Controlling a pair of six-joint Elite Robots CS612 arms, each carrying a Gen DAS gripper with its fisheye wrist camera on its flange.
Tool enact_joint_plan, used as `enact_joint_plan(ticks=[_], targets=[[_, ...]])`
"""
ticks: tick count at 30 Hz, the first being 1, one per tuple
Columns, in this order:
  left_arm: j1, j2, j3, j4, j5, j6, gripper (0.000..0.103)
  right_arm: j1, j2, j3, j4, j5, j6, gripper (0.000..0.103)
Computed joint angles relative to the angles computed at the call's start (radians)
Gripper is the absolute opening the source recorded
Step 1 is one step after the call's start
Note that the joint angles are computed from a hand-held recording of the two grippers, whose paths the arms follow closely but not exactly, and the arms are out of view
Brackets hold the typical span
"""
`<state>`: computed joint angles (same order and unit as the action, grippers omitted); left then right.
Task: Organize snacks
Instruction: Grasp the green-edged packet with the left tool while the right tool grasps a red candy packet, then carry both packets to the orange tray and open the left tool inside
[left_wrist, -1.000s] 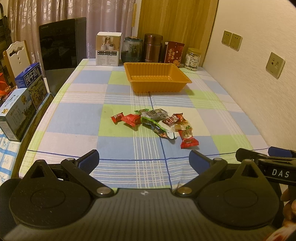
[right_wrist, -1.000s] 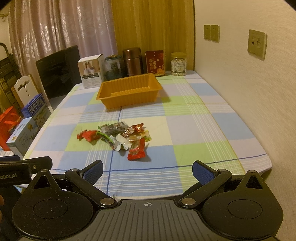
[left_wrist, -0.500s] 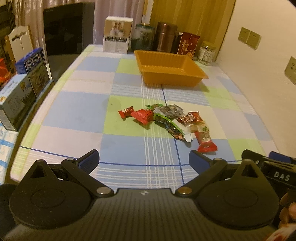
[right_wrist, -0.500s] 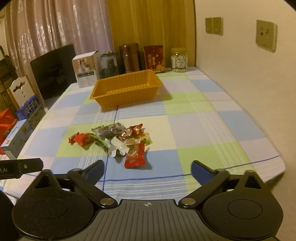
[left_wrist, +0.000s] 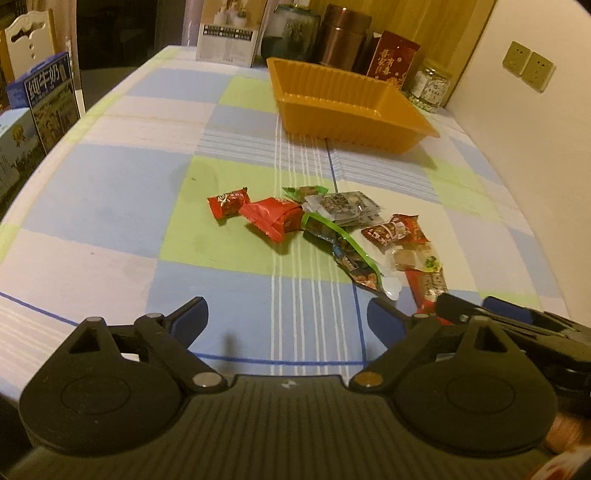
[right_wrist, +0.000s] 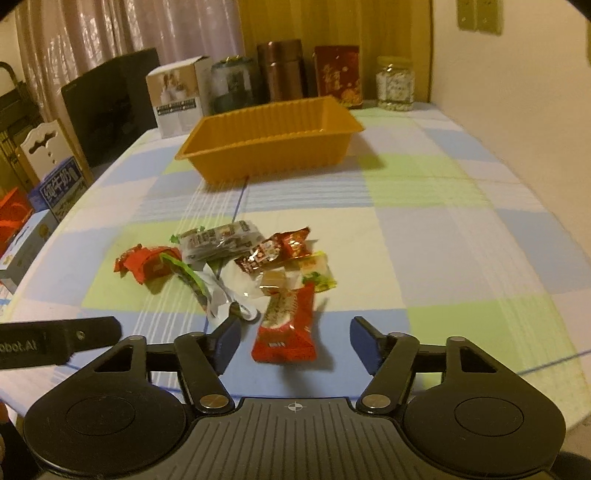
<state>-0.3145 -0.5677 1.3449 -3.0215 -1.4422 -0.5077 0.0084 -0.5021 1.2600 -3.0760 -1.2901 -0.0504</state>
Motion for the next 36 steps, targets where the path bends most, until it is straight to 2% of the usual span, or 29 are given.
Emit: enact_joint_plan(ticks=[8,12,18,21,25,29,34,36], targets=[[0.011,0.037,-0.053,0.031,-0.028,-0.023,0.088,0.013,0.054,-0.090,0.079,-0.020,-0.032,0.048],[0.010,0.052,-0.074,0.036,-0.042,-0.011,0.088,0.010,0.062,-0.100,0.088,-0.014,-0.029,0.040],[0.006,0.073,-0.113,0.028,-0.062,-0.012,0.085,0.004,0.052,-0.077,0.043,-0.021,-0.014,0.035],[0.005,0.090,-0.140,0.017,-0.073,-0.018,0.077,-0.002,0.044,-0.061,0.009,-0.040,0.021,0.035],[0.009,0.118,-0.185,0.014,-0.126,-0.055,0.057,-0.009,0.039,-0.054,0.002,-0.054,0.059,0.035],[0.006,0.143,-0.224,0.026,-0.131,-0.072,0.041,-0.014,0.038,-0.051,0.004,-0.047,0.072,0.035],[0.003,0.167,-0.260,0.043,-0.121,-0.066,0.030,-0.014,0.041,-0.055,0.009,-0.044,0.072,0.035],[0.001,0.169,-0.265,0.049,-0.108,-0.057,0.030,-0.013,0.042,-0.056,0.010,-0.044,0.071,0.035]])
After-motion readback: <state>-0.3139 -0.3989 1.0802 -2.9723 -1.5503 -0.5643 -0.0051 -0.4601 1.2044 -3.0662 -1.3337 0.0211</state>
